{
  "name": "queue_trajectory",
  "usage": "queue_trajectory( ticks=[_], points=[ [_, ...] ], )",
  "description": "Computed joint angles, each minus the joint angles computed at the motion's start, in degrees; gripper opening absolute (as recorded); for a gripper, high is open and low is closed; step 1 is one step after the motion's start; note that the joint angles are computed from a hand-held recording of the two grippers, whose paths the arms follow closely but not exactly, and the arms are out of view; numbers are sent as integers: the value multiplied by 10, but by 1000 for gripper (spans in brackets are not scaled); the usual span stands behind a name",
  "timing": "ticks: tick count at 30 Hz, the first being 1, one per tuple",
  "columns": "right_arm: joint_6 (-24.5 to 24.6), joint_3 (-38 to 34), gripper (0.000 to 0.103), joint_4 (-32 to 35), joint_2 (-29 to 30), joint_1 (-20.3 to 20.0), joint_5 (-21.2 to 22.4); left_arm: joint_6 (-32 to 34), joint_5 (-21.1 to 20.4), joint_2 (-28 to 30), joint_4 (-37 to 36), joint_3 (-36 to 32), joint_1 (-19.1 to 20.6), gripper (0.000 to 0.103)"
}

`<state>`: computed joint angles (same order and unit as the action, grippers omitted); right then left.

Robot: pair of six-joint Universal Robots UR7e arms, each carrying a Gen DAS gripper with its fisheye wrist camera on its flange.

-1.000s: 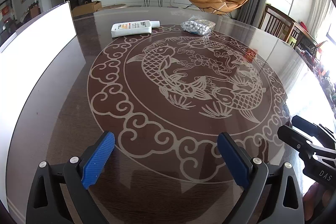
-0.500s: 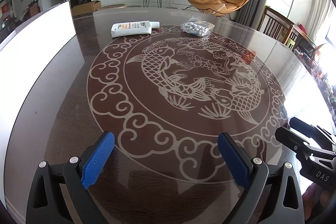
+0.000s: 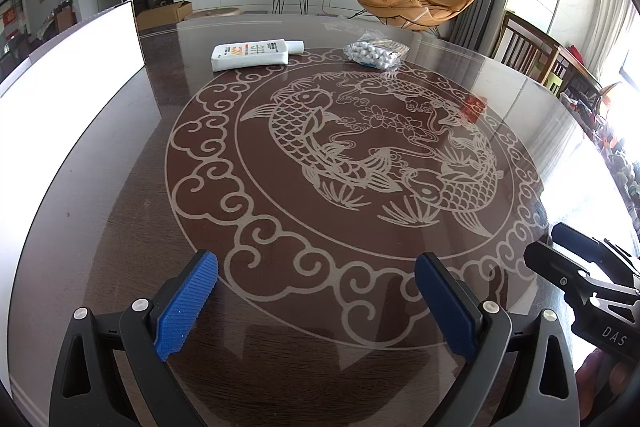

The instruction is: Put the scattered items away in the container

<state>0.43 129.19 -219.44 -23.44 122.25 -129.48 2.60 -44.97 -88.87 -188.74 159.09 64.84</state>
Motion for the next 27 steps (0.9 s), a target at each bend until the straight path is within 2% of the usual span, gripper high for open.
queue_trajectory(
  ticks=[12,16,19,24,27],
  points=[
    [1,0,69,1,0,0,0,-1,0,-2,2,0,-1,100],
    [1,0,69,1,0,0,0,7,-21,-11,-6,-1,11,100],
    [2,0,69,-1,1,0,2,5,-30,-31,2,0,20,101],
    [1,-2,70,4,1,2,-4,21,-4,-80,36,15,4,101],
    [2,-10,70,22,3,9,-21,18,5,-119,73,17,-3,101]
  ],
)
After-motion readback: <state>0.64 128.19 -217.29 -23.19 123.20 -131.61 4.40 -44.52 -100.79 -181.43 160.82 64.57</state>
